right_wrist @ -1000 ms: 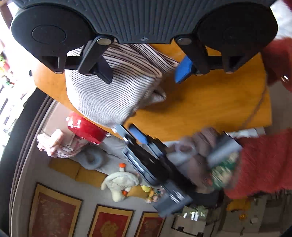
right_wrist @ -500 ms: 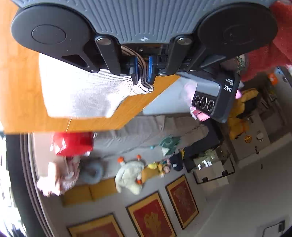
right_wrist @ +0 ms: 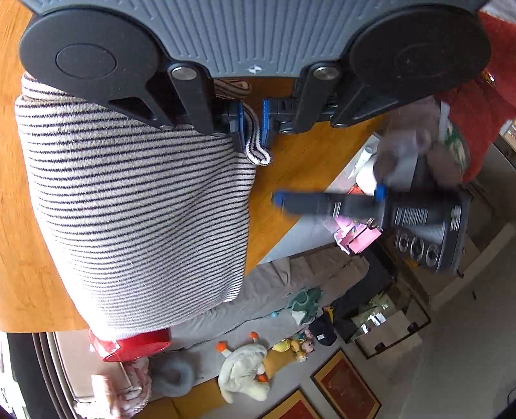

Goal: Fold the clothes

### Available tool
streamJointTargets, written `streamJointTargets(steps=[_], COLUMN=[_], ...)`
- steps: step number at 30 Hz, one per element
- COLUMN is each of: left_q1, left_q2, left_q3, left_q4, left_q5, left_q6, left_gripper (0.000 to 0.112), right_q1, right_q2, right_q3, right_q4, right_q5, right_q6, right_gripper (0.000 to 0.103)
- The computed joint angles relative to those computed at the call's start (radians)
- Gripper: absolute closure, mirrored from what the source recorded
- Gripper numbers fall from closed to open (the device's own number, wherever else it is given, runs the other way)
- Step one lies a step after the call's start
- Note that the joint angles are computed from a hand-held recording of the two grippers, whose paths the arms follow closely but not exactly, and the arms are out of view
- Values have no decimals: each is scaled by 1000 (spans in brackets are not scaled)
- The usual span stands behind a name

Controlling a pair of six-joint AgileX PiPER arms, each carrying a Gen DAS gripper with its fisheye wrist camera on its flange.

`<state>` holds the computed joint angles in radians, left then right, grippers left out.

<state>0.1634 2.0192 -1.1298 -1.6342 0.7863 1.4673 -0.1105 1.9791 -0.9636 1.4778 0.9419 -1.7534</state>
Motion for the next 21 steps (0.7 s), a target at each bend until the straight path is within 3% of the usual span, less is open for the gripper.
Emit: streamJointTargets(steps=[3,5,9,10,13,16,21], left_q1=[-97,-167,-224,-232,-234,-224,-202], left_q2=[34,39,0,-7,-19,-20,-8], left_q3=[-82,-101,-52,-44,-25,-12,-12], left_q4=[29,27,-50,-55,-68,-78,-65], left_q5=[-133,-233,-322,-330,-329,-312,-276], left_q6=[-32,32,194,209,239,254,251], left_gripper=[58,60,61,61,61,61,61], right_q1=[-3,-8,-47,-68,-119,-125,-108], right_q2=[-25,-56,-143,-163,-198,-157,92], right_q3=[48,88,136,132,80,-55,-414], right_q4=[26,38,23,4,10,31,-47], right_q5=[-13,-25,-18,1,28,-13,-104], right_q6=[-60,-112,-197,-195,-160,-32,381], right_gripper=[93,93,90,82,29,25,25])
